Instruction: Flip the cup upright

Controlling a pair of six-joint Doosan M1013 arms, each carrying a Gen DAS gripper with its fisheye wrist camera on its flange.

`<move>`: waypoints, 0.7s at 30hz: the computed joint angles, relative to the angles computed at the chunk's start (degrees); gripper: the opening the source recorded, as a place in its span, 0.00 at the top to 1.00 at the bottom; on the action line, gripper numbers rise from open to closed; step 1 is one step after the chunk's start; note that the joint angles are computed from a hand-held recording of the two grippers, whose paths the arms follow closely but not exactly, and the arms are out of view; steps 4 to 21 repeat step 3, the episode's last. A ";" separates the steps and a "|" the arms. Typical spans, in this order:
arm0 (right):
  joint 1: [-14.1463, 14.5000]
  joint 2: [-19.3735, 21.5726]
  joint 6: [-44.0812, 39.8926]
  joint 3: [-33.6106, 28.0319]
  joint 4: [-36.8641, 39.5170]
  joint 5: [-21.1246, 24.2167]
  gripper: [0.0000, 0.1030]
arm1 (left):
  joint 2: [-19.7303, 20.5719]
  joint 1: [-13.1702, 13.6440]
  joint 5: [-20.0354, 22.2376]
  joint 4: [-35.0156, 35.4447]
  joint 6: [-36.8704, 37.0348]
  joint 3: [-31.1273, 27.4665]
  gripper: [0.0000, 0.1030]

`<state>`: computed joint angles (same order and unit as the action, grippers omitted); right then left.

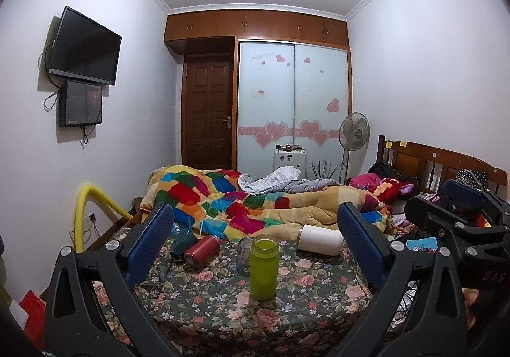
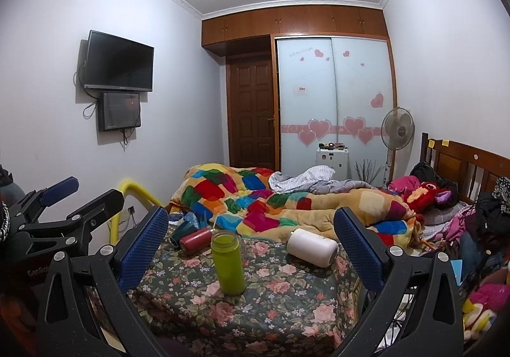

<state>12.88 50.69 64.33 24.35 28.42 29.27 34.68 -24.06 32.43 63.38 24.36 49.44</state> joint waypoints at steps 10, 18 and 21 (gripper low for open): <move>0.07 0.93 0.95 -1.90 -1.28 1.44 0.00 | 0.17 0.28 -0.07 -0.17 -0.07 -0.03 0.00; 0.07 0.93 0.95 -1.90 -1.28 1.44 0.00 | 0.17 0.28 -0.07 -0.17 -0.07 -0.03 0.00; 0.07 0.93 0.95 -1.90 -1.28 1.44 0.00 | 0.17 0.28 -0.07 -0.17 -0.07 -0.03 0.00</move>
